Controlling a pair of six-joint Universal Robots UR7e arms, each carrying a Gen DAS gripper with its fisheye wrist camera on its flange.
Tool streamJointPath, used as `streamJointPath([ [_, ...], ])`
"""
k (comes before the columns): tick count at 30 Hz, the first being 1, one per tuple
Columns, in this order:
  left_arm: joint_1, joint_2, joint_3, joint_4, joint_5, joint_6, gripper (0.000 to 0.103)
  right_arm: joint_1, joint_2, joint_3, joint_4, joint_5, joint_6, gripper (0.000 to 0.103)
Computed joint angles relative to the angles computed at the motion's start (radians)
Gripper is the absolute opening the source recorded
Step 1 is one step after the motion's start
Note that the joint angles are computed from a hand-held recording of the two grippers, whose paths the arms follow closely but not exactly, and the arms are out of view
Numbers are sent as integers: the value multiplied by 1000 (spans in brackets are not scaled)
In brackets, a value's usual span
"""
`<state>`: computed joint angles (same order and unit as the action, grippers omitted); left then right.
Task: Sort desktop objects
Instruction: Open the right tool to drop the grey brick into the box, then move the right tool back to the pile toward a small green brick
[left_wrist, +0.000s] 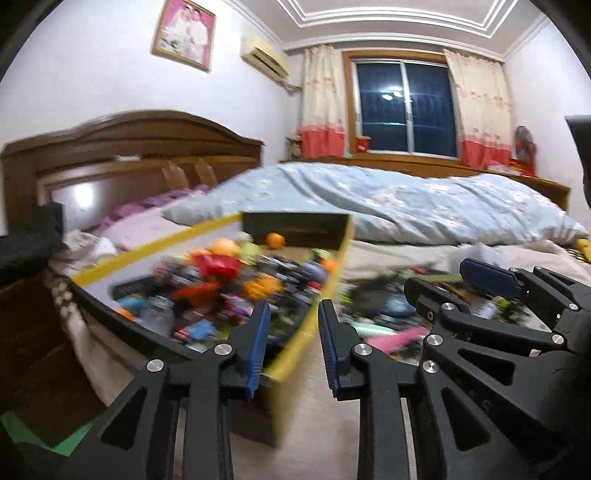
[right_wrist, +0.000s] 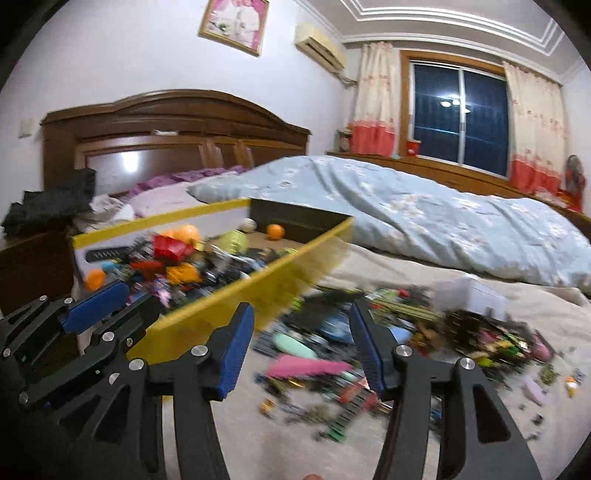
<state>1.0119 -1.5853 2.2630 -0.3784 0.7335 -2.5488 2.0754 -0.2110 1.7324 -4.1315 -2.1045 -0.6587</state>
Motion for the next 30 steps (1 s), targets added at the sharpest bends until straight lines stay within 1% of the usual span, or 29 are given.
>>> streamJointPath([
  [1,5,15,-5,16,16,-14,29,-1,2,7,-24,-24,-9,54],
  [2,0,26,5,-9,18,11,32,-2,6,14,-52,-53,-17,54],
  [3,-6,32,24,-53,22,57,38,-4,8,23,-78,-73,-21,54],
  [4,-9,41,30,-56,32,69,41,-6,13,31,-112,-98,-30,54],
  [5,-6,53,25,-33,54,61,42,-9,16,45,-155,-124,-48,54],
  [6,-3,66,20,3,81,36,44,-16,13,68,-185,-131,-62,54],
  [7,-1,80,20,30,105,13,46,-24,7,92,-207,-130,-74,54],
  [9,-8,106,30,54,144,9,47,-41,-4,151,-277,-118,-111,54],
  [12,-22,165,37,35,147,64,47,-63,-13,218,-350,-94,-160,54],
  [13,-28,188,34,30,136,74,47,-69,-11,234,-366,-86,-175,52],
  [14,-26,217,23,32,133,83,47,-81,-9,256,-377,-78,-199,48],
  [17,-22,262,-2,50,140,83,47,-109,3,281,-381,-76,-248,38],
  [19,-16,287,-25,70,150,67,47,-128,-2,303,-360,-71,-239,35],
  [21,-2,312,-59,122,162,34,47,-151,-8,311,-328,-50,-227,30],
  [23,10,351,-108,193,163,-16,47,-161,-18,303,-269,-59,-217,14],
  [24,16,369,-126,216,166,-29,46,-168,-28,303,-232,-57,-201,12],
  [26,29,384,-138,238,173,-34,45,-180,-58,311,-132,-57,-138,11],
  [28,33,391,-141,236,175,-23,43,-189,-73,319,-101,-43,-104,11],
  [30,43,395,-154,261,192,-30,42,-192,-73,321,-92,-36,-94,11],
])
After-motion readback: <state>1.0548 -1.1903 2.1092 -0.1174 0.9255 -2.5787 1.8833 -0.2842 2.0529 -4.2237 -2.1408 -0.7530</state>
